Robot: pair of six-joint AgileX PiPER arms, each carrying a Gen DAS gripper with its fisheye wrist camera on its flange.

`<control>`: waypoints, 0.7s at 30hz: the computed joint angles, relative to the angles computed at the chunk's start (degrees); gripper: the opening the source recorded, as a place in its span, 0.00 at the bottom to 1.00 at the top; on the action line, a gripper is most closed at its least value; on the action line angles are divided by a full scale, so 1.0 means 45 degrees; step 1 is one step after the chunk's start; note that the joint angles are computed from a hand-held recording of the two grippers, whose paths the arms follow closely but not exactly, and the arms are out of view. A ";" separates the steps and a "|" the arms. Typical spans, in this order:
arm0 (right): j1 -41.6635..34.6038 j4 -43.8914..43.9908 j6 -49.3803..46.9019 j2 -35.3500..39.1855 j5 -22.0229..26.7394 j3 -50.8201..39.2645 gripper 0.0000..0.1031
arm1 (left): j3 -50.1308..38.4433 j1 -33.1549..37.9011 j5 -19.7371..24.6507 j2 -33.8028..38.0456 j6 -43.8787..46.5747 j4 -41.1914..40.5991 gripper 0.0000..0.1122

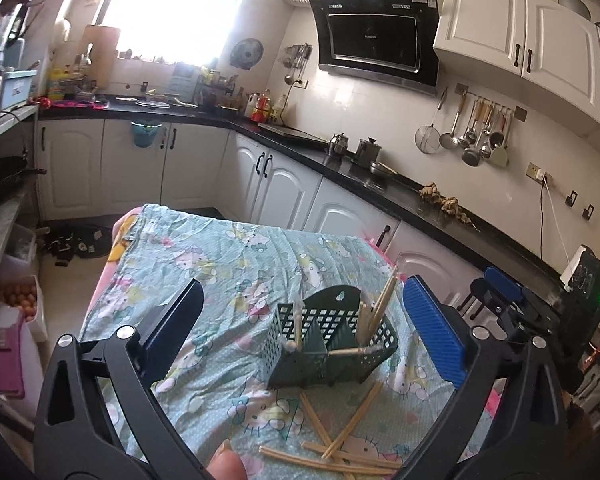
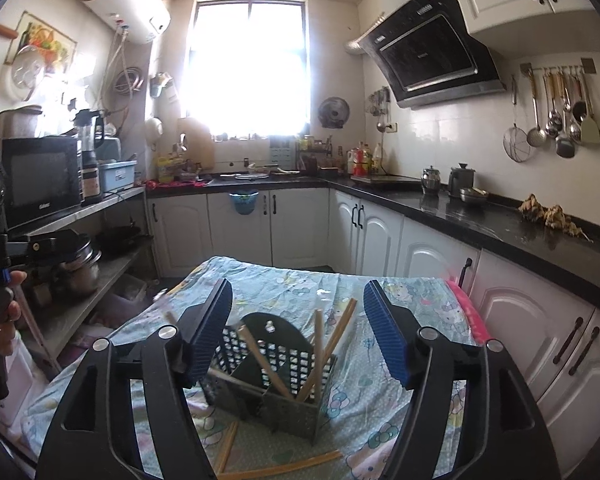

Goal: Organize utensils
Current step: 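Withdraw both open grippers up from the basket over the pile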

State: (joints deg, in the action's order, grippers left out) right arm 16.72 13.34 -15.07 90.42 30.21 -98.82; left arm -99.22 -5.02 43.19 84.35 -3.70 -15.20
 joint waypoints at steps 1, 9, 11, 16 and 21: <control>0.0074 -0.0017 -0.0047 -0.0160 -0.0054 0.0201 0.64 | 0.0224 -0.0010 -0.0054 -0.0154 -0.0050 0.0003 0.82; 0.0645 -0.0140 -0.0421 -0.1091 -0.0048 0.1563 0.68 | 0.2103 -0.0159 -0.0555 -0.1247 -0.0116 -0.0187 0.82; 0.0796 -0.0197 -0.0501 -0.1246 -0.0027 0.1868 0.68 | 0.2437 -0.0137 -0.0596 -0.1443 -0.0058 -0.0302 0.82; 0.1173 -0.0621 -0.0325 -0.1636 -0.0081 0.2621 0.69 | 0.3194 -0.0283 -0.0850 -0.1925 -0.0258 -0.0055 0.82; 0.1368 -0.0654 -0.0410 -0.1867 -0.0027 0.3175 0.69 | 0.3584 -0.0555 -0.0965 -0.2187 -0.0696 0.0503 0.82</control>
